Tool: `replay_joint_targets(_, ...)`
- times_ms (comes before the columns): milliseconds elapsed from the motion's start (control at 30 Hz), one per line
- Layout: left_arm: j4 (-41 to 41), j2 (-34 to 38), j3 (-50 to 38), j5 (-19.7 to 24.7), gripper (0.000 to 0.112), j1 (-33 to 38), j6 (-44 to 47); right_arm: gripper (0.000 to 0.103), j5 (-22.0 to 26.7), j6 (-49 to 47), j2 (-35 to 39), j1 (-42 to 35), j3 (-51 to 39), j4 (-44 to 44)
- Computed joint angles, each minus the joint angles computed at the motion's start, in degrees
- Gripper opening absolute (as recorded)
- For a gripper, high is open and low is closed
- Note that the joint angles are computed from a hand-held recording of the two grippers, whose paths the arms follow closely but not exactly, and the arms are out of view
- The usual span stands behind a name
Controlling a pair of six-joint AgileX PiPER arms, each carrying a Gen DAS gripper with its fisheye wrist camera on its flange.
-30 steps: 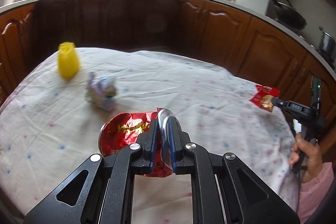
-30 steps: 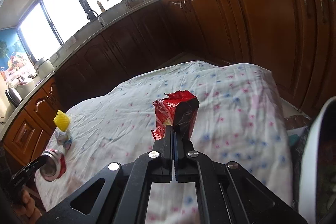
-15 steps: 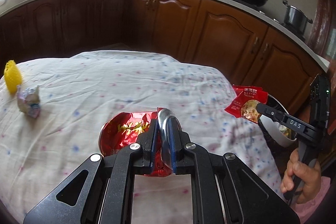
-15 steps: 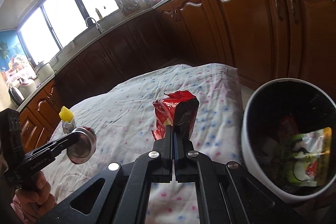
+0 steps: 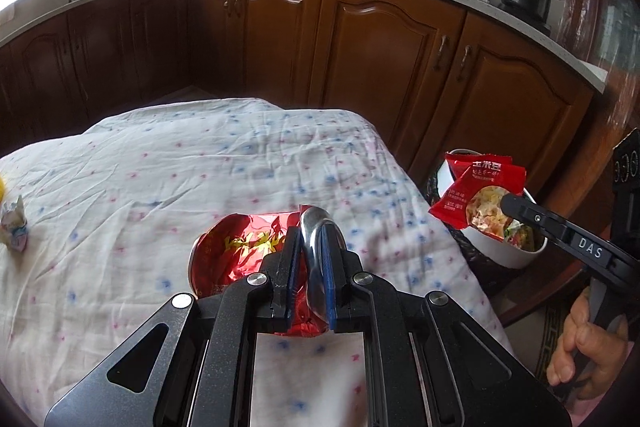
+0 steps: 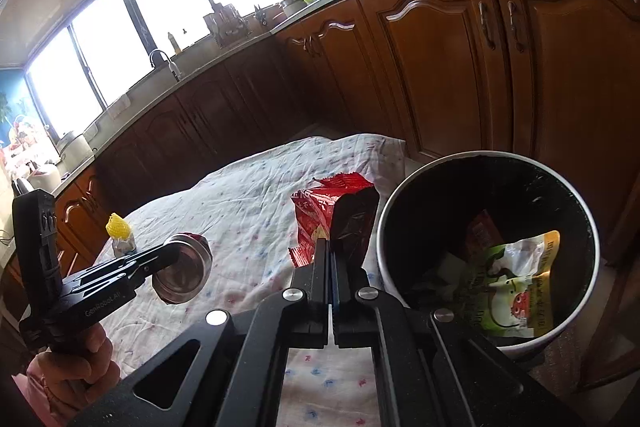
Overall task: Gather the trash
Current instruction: 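Carry can and chip bag over the bin and open both tools to drop them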
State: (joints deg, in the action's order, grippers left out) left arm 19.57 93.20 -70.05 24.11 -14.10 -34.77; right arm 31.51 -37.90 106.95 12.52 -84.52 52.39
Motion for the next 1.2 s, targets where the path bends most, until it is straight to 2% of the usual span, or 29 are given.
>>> replay_joint_targets(300,3.54,2.42,-3.96,2.66,0.009,-3.14,-3.21,0.000,0.36,-1.96,-0.71,-1.13,0.87,1.78)
replay_joint_targets(933,3.70,4.85,-8.37,4.86,0.009,-5.14,-3.34,0.000,0.19,-2.15,-2.87,-2.53,1.95,1.19)
replay_joint_targets(1200,3.64,7.01,-13.34,6.58,0.009,-7.26,-2.27,0.000,0.34,-1.09,-3.88,-4.46,2.95,-0.29)
